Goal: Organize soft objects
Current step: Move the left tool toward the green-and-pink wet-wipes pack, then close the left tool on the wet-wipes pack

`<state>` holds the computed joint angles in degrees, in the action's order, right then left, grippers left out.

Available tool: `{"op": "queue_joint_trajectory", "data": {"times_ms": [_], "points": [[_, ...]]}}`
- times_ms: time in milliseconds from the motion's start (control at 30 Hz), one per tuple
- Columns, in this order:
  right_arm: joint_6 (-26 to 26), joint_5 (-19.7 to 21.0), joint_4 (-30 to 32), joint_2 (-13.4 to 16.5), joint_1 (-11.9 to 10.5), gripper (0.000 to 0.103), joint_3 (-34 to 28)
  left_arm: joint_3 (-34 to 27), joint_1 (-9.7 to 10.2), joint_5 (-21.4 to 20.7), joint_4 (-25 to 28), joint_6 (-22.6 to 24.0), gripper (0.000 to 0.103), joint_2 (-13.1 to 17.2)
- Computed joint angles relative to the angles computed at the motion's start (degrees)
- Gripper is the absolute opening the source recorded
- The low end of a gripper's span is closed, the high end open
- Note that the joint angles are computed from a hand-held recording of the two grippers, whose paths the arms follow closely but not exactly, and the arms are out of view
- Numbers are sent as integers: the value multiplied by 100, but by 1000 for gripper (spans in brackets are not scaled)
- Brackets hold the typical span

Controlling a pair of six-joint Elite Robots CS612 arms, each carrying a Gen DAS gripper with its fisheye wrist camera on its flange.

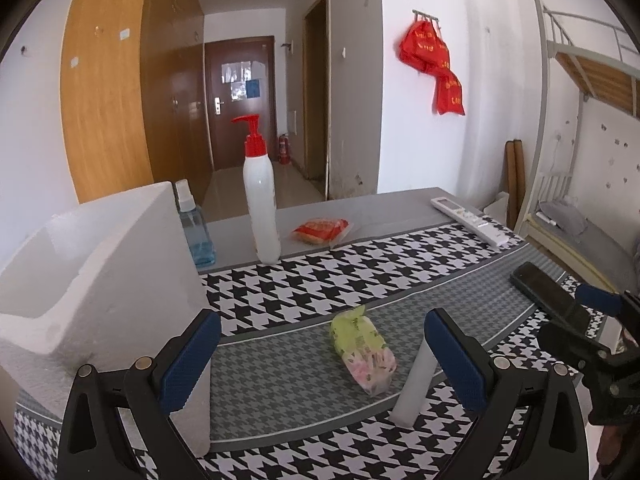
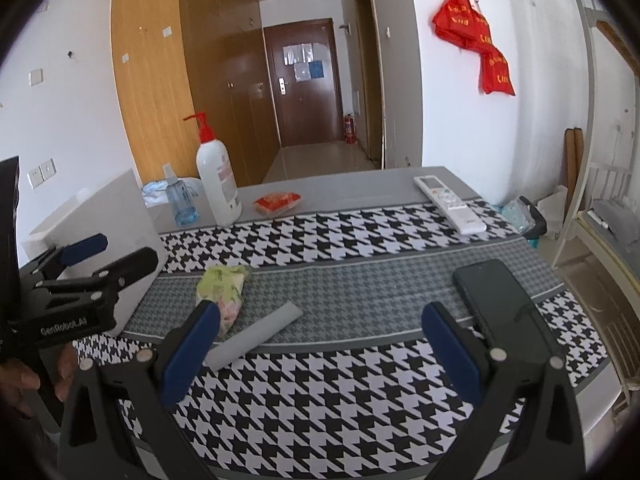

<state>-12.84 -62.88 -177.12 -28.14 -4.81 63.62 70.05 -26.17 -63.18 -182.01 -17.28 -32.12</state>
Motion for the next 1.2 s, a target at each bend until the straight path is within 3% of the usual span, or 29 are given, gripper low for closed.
{"op": "queue_joint_trajectory", "data": {"times_ms": [333,567,1200], "points": [[-31,-61,202,24,-17,102,-26,-291,29,-314,384,65,102,142],[-78,-66,398,31,-20,102,-21,-568,65,-483,968,-19,102,272],[-347,-332,873,52,53,102,-108,-982,104,-386,1718,-236,102,487]]}}
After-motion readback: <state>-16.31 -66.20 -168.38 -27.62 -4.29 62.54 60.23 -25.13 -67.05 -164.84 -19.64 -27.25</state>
